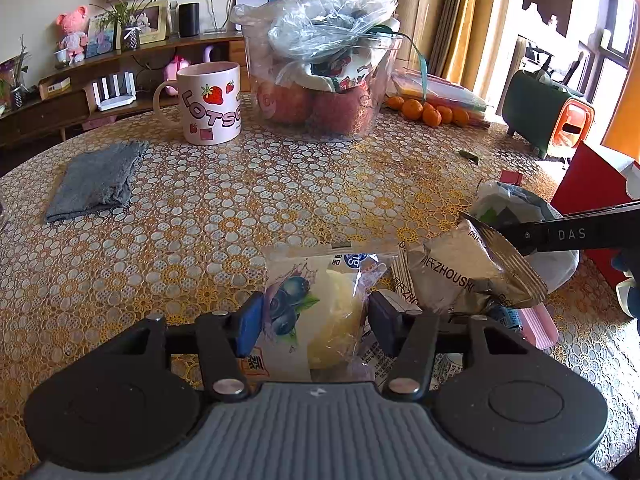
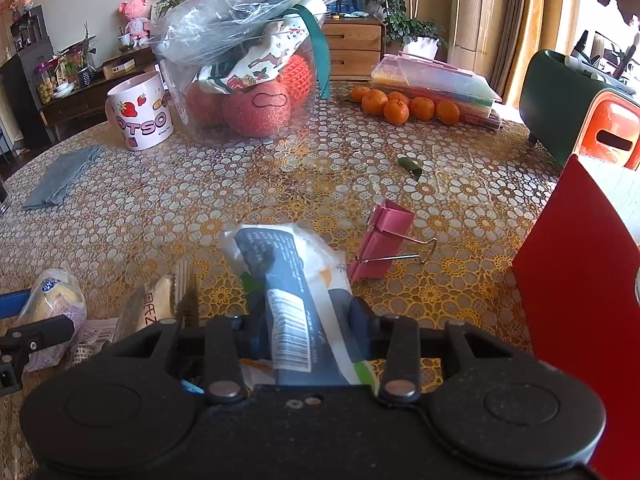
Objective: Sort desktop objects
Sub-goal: 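Grasp the packaged bread with the left tool while the right tool grasps the blue-white wrapped snack, then carry the packaged bread and wrapped snack over the red box with both tools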
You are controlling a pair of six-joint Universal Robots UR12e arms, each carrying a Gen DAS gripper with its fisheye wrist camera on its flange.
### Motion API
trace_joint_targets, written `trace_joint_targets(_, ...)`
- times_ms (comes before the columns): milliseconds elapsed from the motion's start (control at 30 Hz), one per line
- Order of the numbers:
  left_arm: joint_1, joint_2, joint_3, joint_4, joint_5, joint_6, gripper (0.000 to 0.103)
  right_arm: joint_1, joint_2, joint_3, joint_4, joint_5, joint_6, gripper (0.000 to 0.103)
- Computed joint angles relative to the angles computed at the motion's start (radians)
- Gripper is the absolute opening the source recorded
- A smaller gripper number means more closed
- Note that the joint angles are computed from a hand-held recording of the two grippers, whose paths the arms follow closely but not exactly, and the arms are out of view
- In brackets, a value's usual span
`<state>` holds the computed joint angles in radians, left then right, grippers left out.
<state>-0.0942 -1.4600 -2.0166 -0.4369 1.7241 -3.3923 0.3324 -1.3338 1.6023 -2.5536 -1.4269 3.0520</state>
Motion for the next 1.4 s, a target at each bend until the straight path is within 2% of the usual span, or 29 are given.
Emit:
trace_joint_targets(267, -0.012, 0.009, 0.006, -0.006, 0.008, -0.014, 0.052, -0.014, -0.021, 0.014, -0.01, 0.024, 0.014, 0.02)
trace_joint_targets(467, -0.024, 0.018, 0.013, -0.004, 0.029, -0.024, 0.052, -0.028, -0.043, 0.032, -0.025, 0.05, 0.013, 0.014)
trace_joint_targets(1033, -0.074, 0.039, 0.039, -0.03, 0.058, -0.043, 0.052, -0.066, -0.118, 0.09, -0.065, 0.146, 0.031, 0.013)
trace_joint_targets(1400, -0.139, 0.03, 0.08, -0.029, 0.065, -0.039, 0.052, -0.115, -0.198, 0.15, -0.113, 0.213, 0.045, 0.013)
